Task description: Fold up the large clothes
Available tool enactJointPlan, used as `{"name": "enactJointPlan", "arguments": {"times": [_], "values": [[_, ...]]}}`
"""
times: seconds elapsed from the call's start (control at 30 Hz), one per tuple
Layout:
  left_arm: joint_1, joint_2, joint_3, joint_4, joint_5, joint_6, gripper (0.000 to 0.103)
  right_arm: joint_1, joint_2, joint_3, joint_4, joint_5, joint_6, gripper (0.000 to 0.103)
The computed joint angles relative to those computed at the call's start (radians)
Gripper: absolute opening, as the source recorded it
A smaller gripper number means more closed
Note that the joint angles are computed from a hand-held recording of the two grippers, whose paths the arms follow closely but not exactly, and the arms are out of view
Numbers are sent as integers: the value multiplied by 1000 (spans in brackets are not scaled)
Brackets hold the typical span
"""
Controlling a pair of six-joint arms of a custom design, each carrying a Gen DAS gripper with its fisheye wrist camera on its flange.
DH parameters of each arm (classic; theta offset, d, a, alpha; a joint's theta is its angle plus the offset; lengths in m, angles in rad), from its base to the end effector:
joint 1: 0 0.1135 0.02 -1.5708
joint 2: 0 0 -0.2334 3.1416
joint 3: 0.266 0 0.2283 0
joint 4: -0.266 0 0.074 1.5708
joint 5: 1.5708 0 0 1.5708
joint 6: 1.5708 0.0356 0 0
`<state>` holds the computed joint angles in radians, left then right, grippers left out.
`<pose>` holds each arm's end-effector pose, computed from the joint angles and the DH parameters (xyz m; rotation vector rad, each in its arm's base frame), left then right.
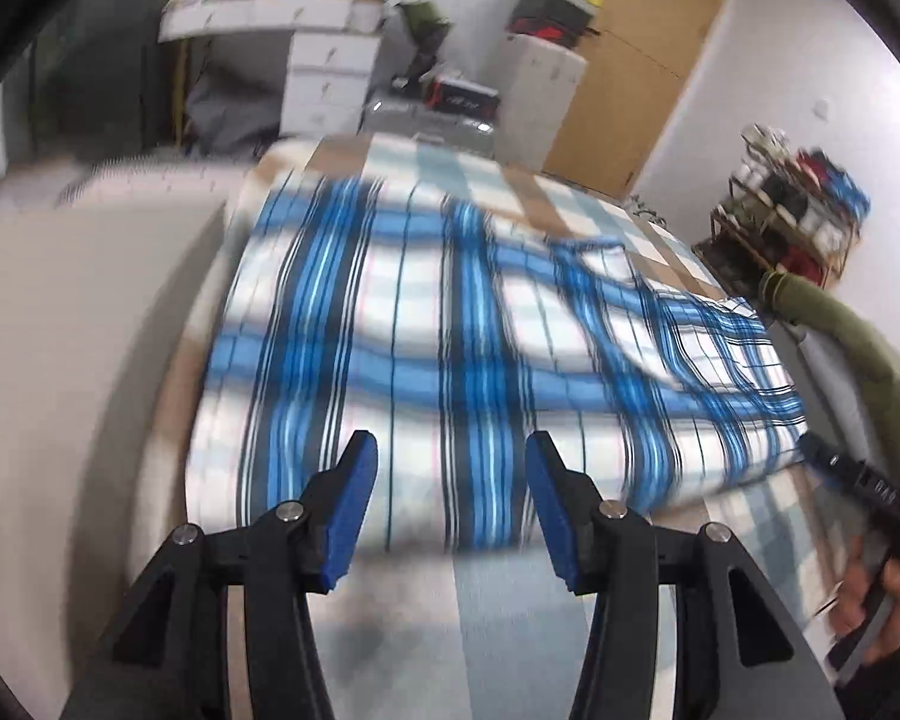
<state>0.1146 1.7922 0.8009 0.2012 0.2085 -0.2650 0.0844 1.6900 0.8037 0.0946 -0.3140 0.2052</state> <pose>0.3174 0.0291 0.1124 -0.3454 2.3364 -0.3191 0.3073 0.0370 0.1358 -0.0106 2.3714 0.5109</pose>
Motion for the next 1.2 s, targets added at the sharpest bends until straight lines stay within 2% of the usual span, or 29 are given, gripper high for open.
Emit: {"name": "enactJointPlan", "arguments": {"times": [0.13,0.27,0.43,0.5,0.53,0.57,0.6,0.63,0.73,0.83,0.93,1.0,1.07,1.13,1.2], "values": [[8,-28,-62,29,35,-73,45,-11,49,-20,43,-138,99,71],[17,-10,-43,1,50,-138,45,-9,110,1,107,-137,217,71],[44,-37,-134,90,81,-205,45,-60,193,26,222,-113,509,71],[50,-43,-155,99,91,-212,45,-42,200,50,211,-51,566,68],[55,-43,-169,108,95,-212,45,-30,206,69,199,-29,573,59],[62,-45,-192,130,100,-213,45,-20,212,77,203,-18,570,38],[63,-59,-205,133,99,-213,45,-12,218,94,192,-8,556,27],[68,-74,-224,137,99,-210,45,-13,215,89,203,-11,550,9],[94,-111,-273,150,104,-211,45,-49,171,12,271,-49,531,5],[115,-125,-289,149,114,-213,45,-86,116,-86,305,-77,495,5],[113,-123,-287,154,123,-218,45,-121,87,-115,265,-117,442,7],[105,-124,-285,154,124,-211,45,-165,72,-118,200,-171,393,17],[87,-129,-281,155,122,-204,45,-197,31,-126,132,-188,346,35],[77,-126,-280,161,132,-195,45,-210,-17,-148,111,-200,296,40],[68,-101,-260,164,149,-195,45,-223,-88,-186,84,-208,242,51]]}}
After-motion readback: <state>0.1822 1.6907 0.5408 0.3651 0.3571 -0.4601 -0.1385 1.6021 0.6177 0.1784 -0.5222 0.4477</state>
